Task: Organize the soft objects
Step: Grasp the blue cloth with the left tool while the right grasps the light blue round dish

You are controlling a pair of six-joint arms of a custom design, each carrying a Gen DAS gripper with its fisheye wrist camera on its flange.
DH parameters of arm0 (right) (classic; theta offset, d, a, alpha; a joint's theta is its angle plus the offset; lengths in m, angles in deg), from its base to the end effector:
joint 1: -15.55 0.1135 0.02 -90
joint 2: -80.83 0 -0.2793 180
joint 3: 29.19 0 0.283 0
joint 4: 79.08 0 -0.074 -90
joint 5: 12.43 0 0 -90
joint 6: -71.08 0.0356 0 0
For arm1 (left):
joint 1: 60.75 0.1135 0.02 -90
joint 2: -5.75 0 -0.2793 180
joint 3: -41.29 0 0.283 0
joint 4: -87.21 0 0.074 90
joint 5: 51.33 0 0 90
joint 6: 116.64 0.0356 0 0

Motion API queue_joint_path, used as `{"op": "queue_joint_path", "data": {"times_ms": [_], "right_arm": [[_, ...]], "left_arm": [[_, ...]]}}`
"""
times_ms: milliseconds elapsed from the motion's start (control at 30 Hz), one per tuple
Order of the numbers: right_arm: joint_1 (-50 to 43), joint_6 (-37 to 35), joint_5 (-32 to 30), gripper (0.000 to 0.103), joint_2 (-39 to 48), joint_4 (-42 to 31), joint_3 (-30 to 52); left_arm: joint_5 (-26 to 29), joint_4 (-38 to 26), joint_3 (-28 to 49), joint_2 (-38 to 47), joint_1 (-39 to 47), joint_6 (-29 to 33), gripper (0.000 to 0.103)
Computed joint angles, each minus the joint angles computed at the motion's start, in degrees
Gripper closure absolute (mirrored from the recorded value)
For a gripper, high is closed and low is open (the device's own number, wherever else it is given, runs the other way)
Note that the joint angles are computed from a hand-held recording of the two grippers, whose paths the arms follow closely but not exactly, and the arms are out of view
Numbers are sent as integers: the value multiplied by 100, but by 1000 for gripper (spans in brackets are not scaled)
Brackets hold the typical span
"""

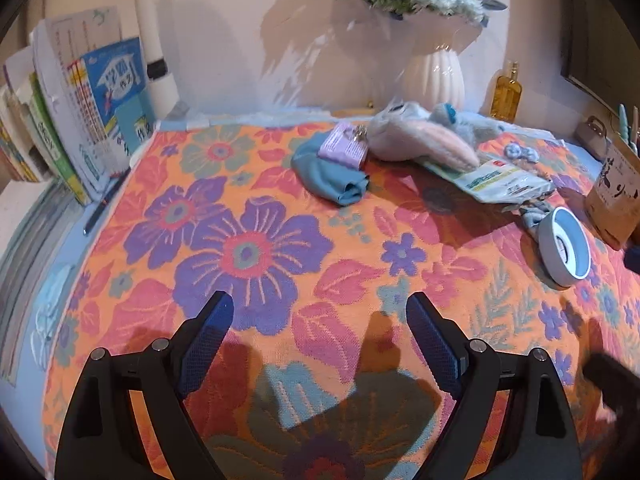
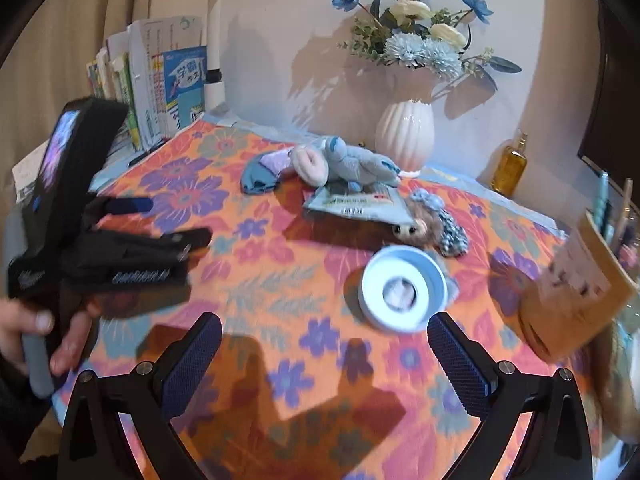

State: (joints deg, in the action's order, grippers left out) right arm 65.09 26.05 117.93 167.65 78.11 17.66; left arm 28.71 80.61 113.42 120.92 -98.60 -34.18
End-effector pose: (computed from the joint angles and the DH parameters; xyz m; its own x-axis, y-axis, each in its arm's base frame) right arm 0.1912 0.1887 0.1206 -0.6821 0.0301 -0.7306 0.1336 0.9875 -0.0841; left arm 0.3325 -0.2506 0.0900 -0.6642 0.3524 -0.6593 0.4325 0.9005 0.0457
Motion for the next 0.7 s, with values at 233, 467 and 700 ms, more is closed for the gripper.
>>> {"op": "queue_joint_path", "data": {"times_ms": [233,467,700], "right_arm": [[-884,-466,-875,0,102,1402,-414],[-1115,-97,-1088,0,-275,1762,-848],[-1071,127,-961,0,181,1000,-353]], "left_arm": [[131,-594,445,328,78,-182,15],[-89,-524,369,301,0,-186,14],[-107,-452,264,231,48,-289,14]]}}
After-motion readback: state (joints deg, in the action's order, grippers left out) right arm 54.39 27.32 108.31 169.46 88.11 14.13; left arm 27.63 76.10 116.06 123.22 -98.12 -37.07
